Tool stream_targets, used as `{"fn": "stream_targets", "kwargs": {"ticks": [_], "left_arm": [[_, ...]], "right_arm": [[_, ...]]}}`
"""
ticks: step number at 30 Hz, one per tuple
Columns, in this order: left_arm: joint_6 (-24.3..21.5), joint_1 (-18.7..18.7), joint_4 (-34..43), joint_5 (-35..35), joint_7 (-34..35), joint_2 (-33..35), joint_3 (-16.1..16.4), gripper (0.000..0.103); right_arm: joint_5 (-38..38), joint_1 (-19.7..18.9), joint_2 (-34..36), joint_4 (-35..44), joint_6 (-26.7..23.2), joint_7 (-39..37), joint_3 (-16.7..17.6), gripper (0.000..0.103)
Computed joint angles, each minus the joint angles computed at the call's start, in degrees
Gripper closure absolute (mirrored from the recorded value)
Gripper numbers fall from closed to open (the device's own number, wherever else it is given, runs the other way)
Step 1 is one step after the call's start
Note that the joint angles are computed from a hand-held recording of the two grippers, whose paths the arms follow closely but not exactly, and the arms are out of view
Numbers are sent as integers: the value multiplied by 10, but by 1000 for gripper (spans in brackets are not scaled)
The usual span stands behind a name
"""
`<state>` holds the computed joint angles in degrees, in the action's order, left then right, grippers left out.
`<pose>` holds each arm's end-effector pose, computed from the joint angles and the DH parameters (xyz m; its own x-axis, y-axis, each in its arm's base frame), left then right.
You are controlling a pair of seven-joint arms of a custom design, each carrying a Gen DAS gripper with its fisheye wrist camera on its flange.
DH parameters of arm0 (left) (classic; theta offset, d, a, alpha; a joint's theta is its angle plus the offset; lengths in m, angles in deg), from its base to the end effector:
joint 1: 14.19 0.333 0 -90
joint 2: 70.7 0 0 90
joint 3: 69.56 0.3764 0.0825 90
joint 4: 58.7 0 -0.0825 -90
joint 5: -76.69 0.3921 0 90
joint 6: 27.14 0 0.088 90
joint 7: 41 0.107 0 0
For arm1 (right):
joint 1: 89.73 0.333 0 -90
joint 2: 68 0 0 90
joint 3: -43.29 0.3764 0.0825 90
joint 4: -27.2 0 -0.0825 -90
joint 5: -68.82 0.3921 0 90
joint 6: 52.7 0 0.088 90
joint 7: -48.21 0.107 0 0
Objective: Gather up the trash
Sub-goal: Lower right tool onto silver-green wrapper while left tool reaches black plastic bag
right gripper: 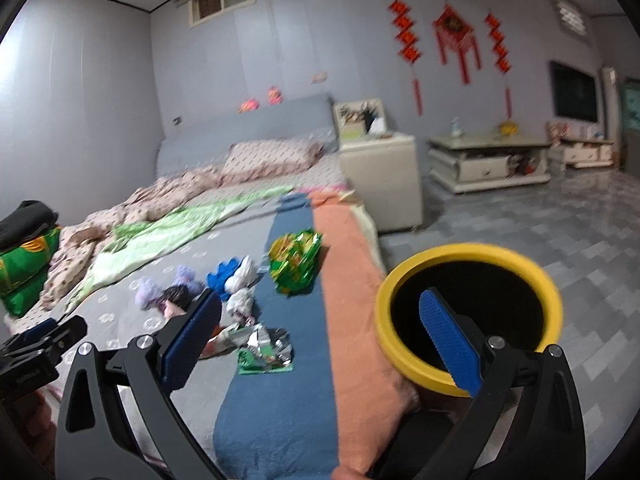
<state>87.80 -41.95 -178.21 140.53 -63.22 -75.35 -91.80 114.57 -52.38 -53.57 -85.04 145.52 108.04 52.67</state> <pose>0.3874 -0.3872 0.5467 0.4861 -0.8682 0.0997 -0.4109 -0.3277 -0.8507 0.5111 0.4041 0.5287 0.4760 -0.8619 -0.1749 -0.4313 -0.0555 -0.9005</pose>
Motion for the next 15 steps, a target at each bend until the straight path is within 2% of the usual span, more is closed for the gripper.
{"fn": "stream_targets", "kwargs": {"ticks": [3, 5, 7, 9, 12, 14, 15], "left_arm": [[66, 15, -30, -17, 5, -19, 19, 7], [120, 28, -57, -27, 8, -35, 30, 7], [149, 41, -74, -39, 21, -42, 34, 7], [172, 52, -89, -52, 40, -50, 38, 7], [221, 71, -121, -65, 41, -64, 47, 7], [252, 84, -139, -80, 48, -70, 55, 7], [264, 91, -144, -85, 51, -70, 57, 7]], "right_arm": [[-92, -92, 20, 9, -27, 42, 83, 8], [-116, -106, 35, 27, -54, 47, 91, 8], [-122, -106, 49, 52, -104, 44, 84, 8], [-116, -133, 64, 72, -147, 24, 113, 8], [-110, -118, 83, 102, -189, 6, 97, 8], [-121, -84, 95, 121, -213, 13, 59, 8], [-124, -78, 102, 132, -227, 10, 51, 8]]}}
